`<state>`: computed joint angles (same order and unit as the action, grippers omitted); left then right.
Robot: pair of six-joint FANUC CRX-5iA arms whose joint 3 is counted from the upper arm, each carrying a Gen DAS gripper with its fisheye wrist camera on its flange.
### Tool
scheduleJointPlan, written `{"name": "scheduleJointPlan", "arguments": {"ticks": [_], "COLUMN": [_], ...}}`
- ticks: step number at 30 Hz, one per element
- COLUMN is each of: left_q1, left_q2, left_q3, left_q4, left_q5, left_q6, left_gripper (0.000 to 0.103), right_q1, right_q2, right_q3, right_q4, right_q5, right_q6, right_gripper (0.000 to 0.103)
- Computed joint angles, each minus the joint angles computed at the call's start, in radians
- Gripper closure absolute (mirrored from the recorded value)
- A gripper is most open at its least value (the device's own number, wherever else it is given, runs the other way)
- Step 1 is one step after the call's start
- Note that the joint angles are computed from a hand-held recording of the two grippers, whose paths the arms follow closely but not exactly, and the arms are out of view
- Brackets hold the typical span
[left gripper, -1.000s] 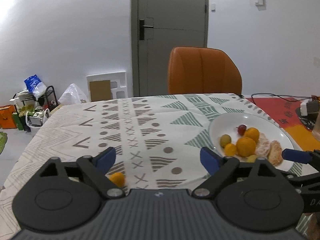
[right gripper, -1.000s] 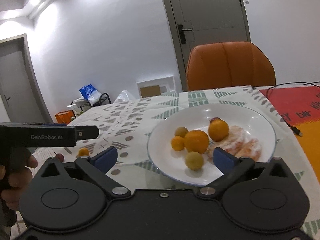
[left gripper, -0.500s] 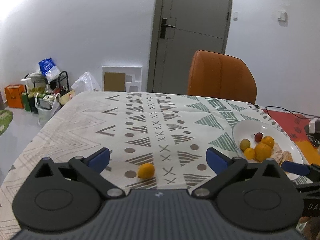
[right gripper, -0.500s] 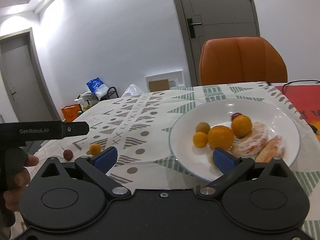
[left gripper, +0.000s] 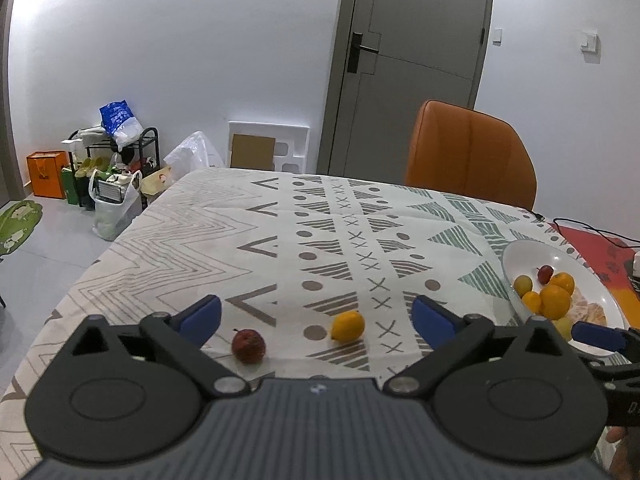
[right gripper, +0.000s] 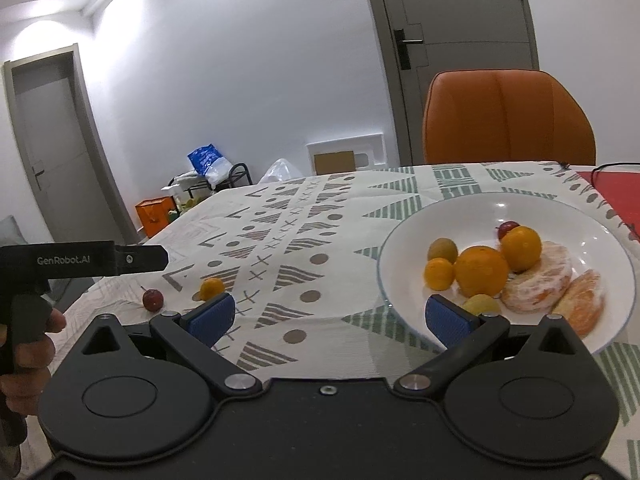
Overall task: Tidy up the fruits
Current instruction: 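Move the left tool to the red plum while the right tool approaches a small orange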
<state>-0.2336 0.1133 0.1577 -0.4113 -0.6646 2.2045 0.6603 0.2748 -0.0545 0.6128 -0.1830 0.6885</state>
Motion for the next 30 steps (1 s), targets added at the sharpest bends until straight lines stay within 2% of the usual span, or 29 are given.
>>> {"name": "scheduleJointPlan", "arguments": {"ticks": [12, 15, 23, 30], "left_q1": [0.019, 0.026, 0.055, 0.075], "left_q2": [-0.029, -0.033, -0.033, -0.028], "left_q3": [-0.048, -0.057, -0.077, -0.096], "left_q4": [-0.002, -0.001, 0.044, 0.086], "left_q5": [0.01, 0.012, 0.019, 0.041], "left_q6": [0.007, 0.013, -0.007, -0.036], "left_gripper": [0.009, 0.012, 0.031, 0.038], "right_q1": [0.035, 0.042, 0.053, 0.065], "right_q2": [0.028, 0.034, 0.048, 0.068], "right_q3": [0.081, 0.099, 0.138, 0.178], "right_q4": [-0.177, -0.209, -0.266, -0.302], "right_q5": [-0.055, -0.067, -0.092, -0.121], "right_q6": [0.19, 0.229, 0.3, 0.349], "right_gripper": [0.0, 0.0, 0.0, 0.0]}}
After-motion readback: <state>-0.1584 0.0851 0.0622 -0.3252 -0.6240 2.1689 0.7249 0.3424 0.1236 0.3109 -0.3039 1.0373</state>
